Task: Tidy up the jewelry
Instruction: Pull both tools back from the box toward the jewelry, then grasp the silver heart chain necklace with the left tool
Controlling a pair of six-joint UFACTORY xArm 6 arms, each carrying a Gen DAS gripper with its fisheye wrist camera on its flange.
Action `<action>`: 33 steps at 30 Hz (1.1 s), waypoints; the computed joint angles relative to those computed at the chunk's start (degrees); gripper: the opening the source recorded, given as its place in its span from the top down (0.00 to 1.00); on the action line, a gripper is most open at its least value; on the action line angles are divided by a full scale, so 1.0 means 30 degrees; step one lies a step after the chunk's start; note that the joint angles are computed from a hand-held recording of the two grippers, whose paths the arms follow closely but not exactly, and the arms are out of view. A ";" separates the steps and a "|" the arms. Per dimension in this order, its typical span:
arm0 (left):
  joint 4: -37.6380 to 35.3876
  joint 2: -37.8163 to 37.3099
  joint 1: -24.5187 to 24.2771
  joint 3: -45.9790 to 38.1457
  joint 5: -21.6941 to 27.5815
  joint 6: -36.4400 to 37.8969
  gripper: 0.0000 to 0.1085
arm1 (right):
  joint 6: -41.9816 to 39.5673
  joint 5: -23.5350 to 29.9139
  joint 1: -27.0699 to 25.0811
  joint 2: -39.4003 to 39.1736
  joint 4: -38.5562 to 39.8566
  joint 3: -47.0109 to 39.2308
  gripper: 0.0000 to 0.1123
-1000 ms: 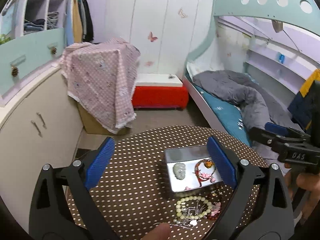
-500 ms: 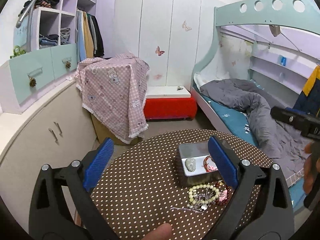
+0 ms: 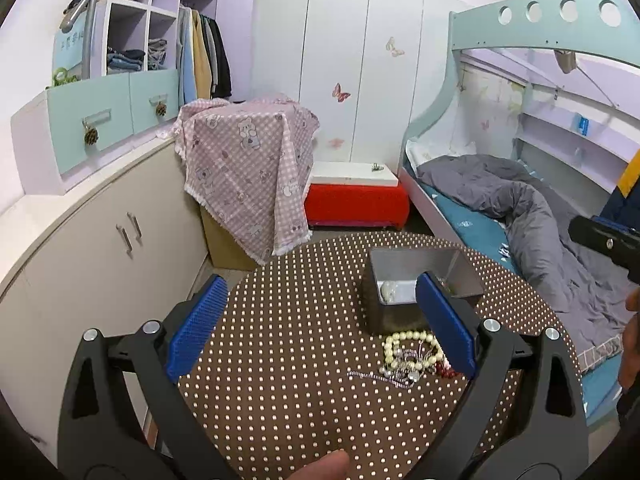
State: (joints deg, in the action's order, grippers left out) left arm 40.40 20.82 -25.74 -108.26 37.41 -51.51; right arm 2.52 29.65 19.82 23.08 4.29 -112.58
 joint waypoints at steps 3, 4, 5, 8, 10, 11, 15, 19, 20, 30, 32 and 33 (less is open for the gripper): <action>-0.0249 -0.0215 -0.0024 0.0618 -0.0132 0.0253 0.14 | -0.0155 -0.0164 -0.0067 -0.0518 0.0234 0.1213 0.15; -0.0367 -0.0255 -0.0012 0.0818 -0.0204 0.0396 0.14 | -0.0047 -0.0217 -0.0083 -0.0701 0.0131 0.1565 0.15; -0.0460 -0.0235 -0.0039 0.0898 -0.0234 0.0509 0.14 | -0.0007 -0.0252 -0.0114 -0.0841 0.0135 0.1896 0.15; -0.1066 -0.0283 -0.0129 0.1495 -0.0545 0.1119 0.14 | -0.0144 -0.0248 -0.0208 -0.1086 0.0519 0.2579 0.15; -0.1709 -0.0029 -0.0326 0.1571 -0.0547 0.1651 0.14 | -0.0112 -0.0162 -0.0235 -0.1144 0.0593 0.2871 0.15; -0.2292 0.0199 -0.0415 0.1482 -0.0502 0.2211 0.14 | -0.0167 -0.0121 -0.0253 -0.1171 0.0717 0.3017 0.15; -0.3596 0.1540 -0.0939 0.0379 0.0386 0.3908 0.14 | -0.0131 0.0374 -0.0310 -0.1035 0.0879 0.3200 0.15; -0.4388 0.2887 -0.1232 -0.0965 0.1221 0.4738 0.14 | -0.0260 0.0783 -0.0384 -0.0913 0.1002 0.3252 0.15; -0.4638 0.3404 -0.1306 -0.1622 0.1566 0.4927 0.14 | -0.0322 0.0918 -0.0406 -0.0841 0.1022 0.3192 0.15; -0.6617 0.7674 -0.1427 -0.7621 0.5068 0.5993 0.14 | -0.0925 0.1943 -0.0652 -0.0331 0.1659 0.2990 0.15; -0.7240 0.8131 -0.1285 -0.8137 0.5517 0.6191 0.25 | -0.1137 0.2091 -0.0673 -0.0214 0.1859 0.2877 0.15; -0.7289 0.7593 -0.1191 -0.7218 0.4807 0.5937 0.31 | -0.1269 0.2144 -0.0674 -0.0198 0.1945 0.2891 0.15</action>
State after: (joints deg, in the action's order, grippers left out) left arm 18.54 43.60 -29.32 -129.91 51.84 -33.70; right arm -1.29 36.09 17.80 22.48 10.12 -103.90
